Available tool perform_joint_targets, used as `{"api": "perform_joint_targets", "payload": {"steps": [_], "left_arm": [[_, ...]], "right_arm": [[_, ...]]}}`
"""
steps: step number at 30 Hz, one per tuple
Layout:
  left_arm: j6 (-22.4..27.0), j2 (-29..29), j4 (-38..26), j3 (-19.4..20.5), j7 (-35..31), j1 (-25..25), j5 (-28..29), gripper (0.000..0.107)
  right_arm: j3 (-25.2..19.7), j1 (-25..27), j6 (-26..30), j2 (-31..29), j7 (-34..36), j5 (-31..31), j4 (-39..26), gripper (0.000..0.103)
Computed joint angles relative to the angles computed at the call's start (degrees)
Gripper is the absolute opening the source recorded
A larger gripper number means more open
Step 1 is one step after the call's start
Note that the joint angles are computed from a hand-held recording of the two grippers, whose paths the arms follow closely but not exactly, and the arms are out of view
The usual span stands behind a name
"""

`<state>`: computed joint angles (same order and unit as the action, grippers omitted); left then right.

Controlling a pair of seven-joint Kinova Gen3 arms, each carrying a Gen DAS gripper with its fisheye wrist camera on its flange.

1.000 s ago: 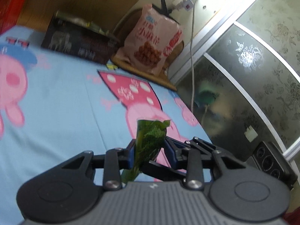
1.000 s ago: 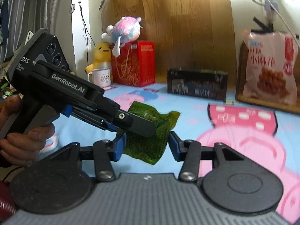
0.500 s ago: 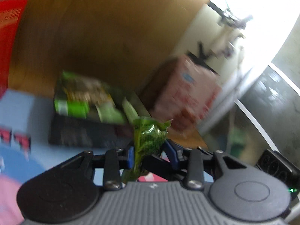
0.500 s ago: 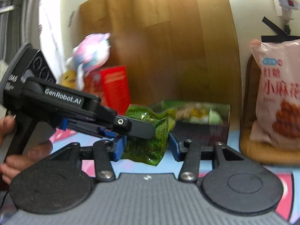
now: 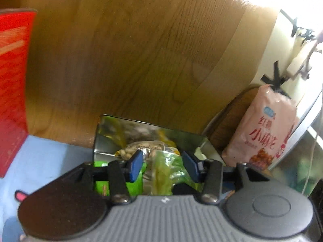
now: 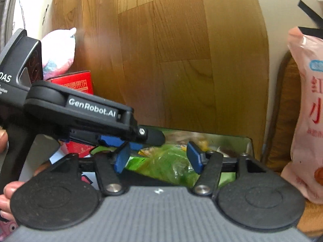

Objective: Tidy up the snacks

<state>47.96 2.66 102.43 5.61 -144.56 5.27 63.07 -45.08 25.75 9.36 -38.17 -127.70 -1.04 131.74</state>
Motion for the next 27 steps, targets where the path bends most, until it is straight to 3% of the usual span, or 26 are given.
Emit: {"api": "perform_joint_targets", "payload": {"steps": [3, 5, 9, 12, 17, 19, 21, 27], "left_arm": [[1.1, -4.8, 5.0, -1.8, -3.4, -1.1, 2.2, 0.044], [-0.7, -9.3, 9.5, -2.9, -5.9, -0.7, 2.3, 0.044], [-2.5, -16.9, 17.5, -6.0, -5.8, 1.1, -0.5, 0.045], [-7.6, -22.3, 23.9, -5.3, -5.0, 2.1, -3.6, 0.045], [-12.0, -28.9, 30.3, -3.9, -1.1, 3.7, -9.9, 0.047], [-15.4, -32.5, 32.0, -3.6, -1.3, 5.2, -10.7, 0.053], [-18.8, -35.4, 33.6, -0.9, 0.5, 5.1, -12.7, 0.060], [-20.9, -38.9, 34.5, 1.7, 7.0, 5.5, -19.5, 0.060]], "right_arm": [[1.3, -3.3, 6.2, -6.4, -2.2, -1.8, 0.2, 0.066], [1.8, -5.3, 10.8, -11.0, -3.8, -3.2, 0.0, 0.072], [2.6, -9.3, 20.2, -18.3, -7.3, -6.2, -0.9, 0.073], [1.7, -12.5, 27.1, -22.8, -11.6, -6.8, -1.9, 0.073], [0.6, -10.8, 36.6, -26.2, -10.5, -11.4, -6.3, 0.073], [0.3, -10.2, 38.9, -27.9, -10.7, -12.2, -7.4, 0.073], [0.1, -9.4, 40.9, -29.1, -10.5, -13.0, -8.3, 0.073], [1.6, -7.6, 46.2, -34.4, -10.2, -15.2, -9.6, 0.073]]}}
